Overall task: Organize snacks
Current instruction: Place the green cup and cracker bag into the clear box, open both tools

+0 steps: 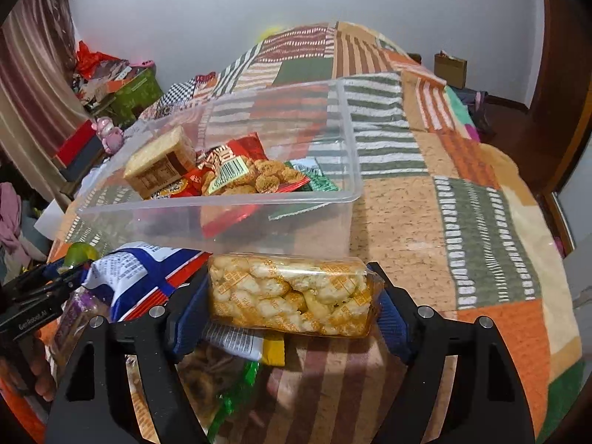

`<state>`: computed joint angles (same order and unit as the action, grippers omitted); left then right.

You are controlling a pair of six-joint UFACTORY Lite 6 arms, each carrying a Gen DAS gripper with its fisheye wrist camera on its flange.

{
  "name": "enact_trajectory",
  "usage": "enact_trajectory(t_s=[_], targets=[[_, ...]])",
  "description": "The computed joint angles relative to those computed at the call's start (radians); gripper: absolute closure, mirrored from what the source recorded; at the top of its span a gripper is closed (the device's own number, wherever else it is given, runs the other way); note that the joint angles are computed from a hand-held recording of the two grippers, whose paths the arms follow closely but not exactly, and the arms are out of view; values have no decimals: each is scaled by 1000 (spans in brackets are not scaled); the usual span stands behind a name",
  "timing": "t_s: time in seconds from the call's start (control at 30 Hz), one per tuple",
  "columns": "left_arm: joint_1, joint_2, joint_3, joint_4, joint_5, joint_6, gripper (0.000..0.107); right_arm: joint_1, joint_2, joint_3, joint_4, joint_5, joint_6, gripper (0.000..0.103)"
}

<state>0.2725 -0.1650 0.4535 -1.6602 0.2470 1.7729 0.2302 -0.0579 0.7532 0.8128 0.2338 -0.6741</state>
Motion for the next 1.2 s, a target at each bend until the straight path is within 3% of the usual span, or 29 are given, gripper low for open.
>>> enact_trajectory(t_s=[0.3, 0.47, 0.83, 1.2], targets=[[32, -200, -36, 320, 56, -334, 50, -25, -130, -16, -80, 29, 81, 27], [44, -269, -12, 414, 99, -442, 50, -26, -176, -2, -98, 42, 97, 27], [-40, -205, 103, 348, 91, -429, 50, 24, -130, 72, -64, 3, 66, 27], [-137, 69, 273, 71, 30, -193, 50, 55, 57, 193, 62, -26, -64, 27]])
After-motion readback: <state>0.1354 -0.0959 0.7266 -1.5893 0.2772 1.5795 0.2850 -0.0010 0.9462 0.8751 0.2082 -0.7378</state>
